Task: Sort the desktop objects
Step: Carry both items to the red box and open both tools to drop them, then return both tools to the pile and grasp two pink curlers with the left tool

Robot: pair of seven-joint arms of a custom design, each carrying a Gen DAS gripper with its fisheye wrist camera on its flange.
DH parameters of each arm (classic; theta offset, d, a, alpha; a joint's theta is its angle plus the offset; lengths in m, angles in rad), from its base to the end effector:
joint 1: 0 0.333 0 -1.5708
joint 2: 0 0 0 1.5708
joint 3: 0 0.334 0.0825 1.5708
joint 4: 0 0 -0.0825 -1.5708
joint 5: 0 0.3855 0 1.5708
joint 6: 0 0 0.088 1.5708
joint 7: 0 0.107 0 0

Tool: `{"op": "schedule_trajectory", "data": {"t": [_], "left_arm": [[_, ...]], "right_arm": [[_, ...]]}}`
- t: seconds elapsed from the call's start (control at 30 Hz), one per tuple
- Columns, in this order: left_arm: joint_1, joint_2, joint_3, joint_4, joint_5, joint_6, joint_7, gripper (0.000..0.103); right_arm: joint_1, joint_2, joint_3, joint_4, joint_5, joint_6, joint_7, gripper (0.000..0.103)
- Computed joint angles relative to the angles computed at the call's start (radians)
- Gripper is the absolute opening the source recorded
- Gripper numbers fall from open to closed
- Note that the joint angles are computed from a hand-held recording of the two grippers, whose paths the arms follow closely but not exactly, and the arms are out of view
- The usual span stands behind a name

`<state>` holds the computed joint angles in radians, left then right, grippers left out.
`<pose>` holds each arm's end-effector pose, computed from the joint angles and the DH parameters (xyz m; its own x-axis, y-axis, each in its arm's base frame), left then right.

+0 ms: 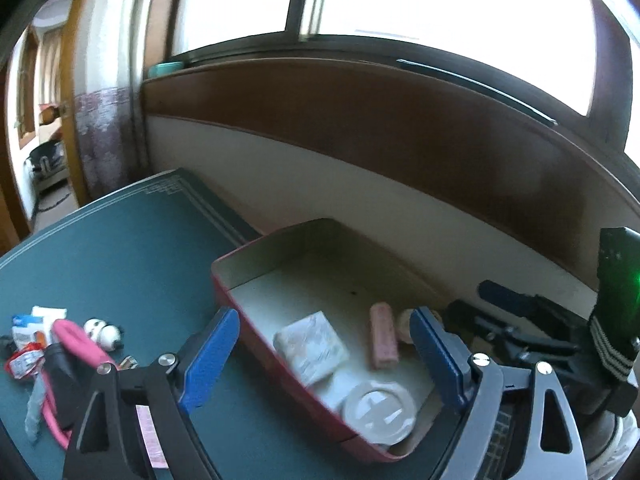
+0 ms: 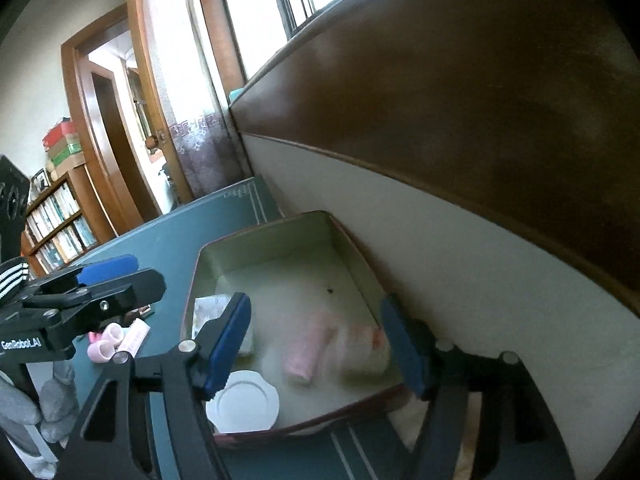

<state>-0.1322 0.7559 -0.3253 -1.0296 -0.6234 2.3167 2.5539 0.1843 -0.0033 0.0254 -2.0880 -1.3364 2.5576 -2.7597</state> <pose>0.7635 -0.2720 0.4940 -0.8613 -0.4844 0.1531 -0.4041 0.4707 -0.7843 0.5637 0.1343 0.4848 -0.5578 -0.8001 -0.2207 -0.3320 0.4588 -0.8242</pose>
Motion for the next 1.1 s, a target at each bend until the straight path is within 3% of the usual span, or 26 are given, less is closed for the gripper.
{"op": "schedule_trajectory", "data": {"t": [0.27,0.6,0.77,1.1], "left_arm": [[0.015,0.006,0.033,0.014,0.020,0.033,-0.069,0.089],[0.088,-0.012,0.069,-0.026,0.030,0.091,-0.161,0.089],[0.118,0.026,0.105,0.016,0.068,0.130,-0.251,0.089],[0.190,0.125,0.103,0.151,0.124,0.086,-0.346,0.089]], "right_arm": [[0.008,0.030,-0.001,0.037,0.018,0.037,-0.026,0.071],[0.051,0.136,-0.013,0.176,0.030,0.134,-0.132,0.072],[0.085,0.231,-0.024,0.281,0.115,0.202,-0.272,0.073],[0.136,0.421,-0.012,0.486,0.410,0.254,-0.651,0.073]]}}
